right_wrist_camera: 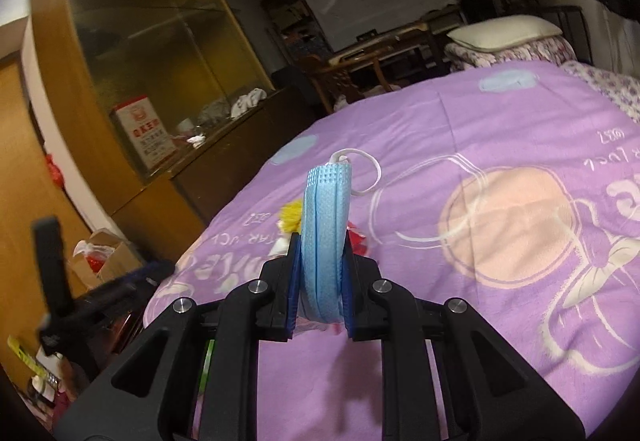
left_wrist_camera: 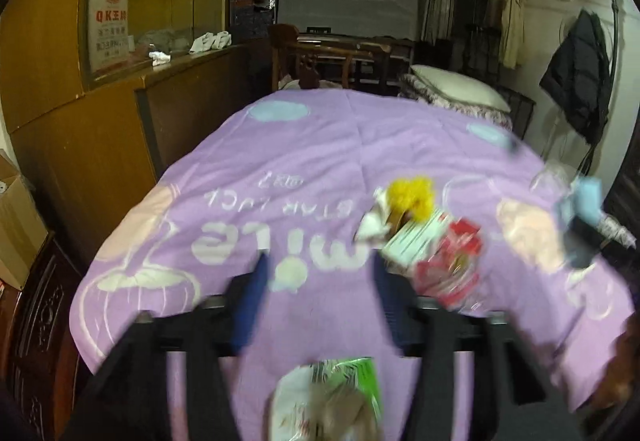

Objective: Collect trash
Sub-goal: 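Lift the green tea pouch with the left tool while the right tool carries the mask toward the wastebasket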

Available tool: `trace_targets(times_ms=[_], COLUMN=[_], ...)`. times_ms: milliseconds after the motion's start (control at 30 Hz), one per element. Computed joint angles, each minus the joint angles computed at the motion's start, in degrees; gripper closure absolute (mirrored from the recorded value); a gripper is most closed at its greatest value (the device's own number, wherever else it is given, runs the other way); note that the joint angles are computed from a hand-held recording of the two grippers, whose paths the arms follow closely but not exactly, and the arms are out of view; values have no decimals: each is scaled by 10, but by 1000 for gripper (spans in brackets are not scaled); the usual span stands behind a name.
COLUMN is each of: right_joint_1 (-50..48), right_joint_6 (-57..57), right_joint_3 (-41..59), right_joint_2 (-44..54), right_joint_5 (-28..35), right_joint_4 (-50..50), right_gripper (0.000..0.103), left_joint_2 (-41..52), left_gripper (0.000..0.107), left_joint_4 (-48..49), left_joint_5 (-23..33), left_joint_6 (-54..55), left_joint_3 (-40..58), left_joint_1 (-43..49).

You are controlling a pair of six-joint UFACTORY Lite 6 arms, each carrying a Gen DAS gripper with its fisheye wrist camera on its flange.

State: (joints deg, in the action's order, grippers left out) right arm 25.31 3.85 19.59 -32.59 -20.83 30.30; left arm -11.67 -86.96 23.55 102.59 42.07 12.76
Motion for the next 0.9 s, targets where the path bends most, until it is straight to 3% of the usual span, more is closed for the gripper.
trace_targets(times_ms=[67,133,200,267,300,400,533,667,767,900], right_joint_1=[-1,-6,-12,-19,-21,-30,-11,18,41,70], right_joint_6=[11,29,60,99,117,198,168,125,91,42], right_joint_3=[-5,-8,-8,-8,-4,-1,-1,0,7,17], right_joint_2=[-11,-16,-17,-11,-2,10,6,3,12,24], right_joint_5=[15,22,27,27,26,26,26,23,19,17], right_joint_4=[-14,-34,-66,-107,-125,-209,-185,-141,-105,-50], right_gripper=[84,83,82,81,81,81,81,81,81,81], left_joint_2=[46,76,61,34,20,-17,-97,-147,-133,-43], left_gripper=[38,38,38,26,25,25,10,10,10,10], left_joint_4=[-48,-14,-35,-94,-108,-51,56,150,174,91], left_joint_5=[-36,-8,-11,-11,-14,13,80,142,116,48], left_joint_6=[48,18,53,124,142,97,25,7,23,74], left_joint_3=[-5,-7,-28,-55,-66,-78,-105,-143,-172,-158], left_joint_1=[-8,10,16,23,25,49,115,183,178,117])
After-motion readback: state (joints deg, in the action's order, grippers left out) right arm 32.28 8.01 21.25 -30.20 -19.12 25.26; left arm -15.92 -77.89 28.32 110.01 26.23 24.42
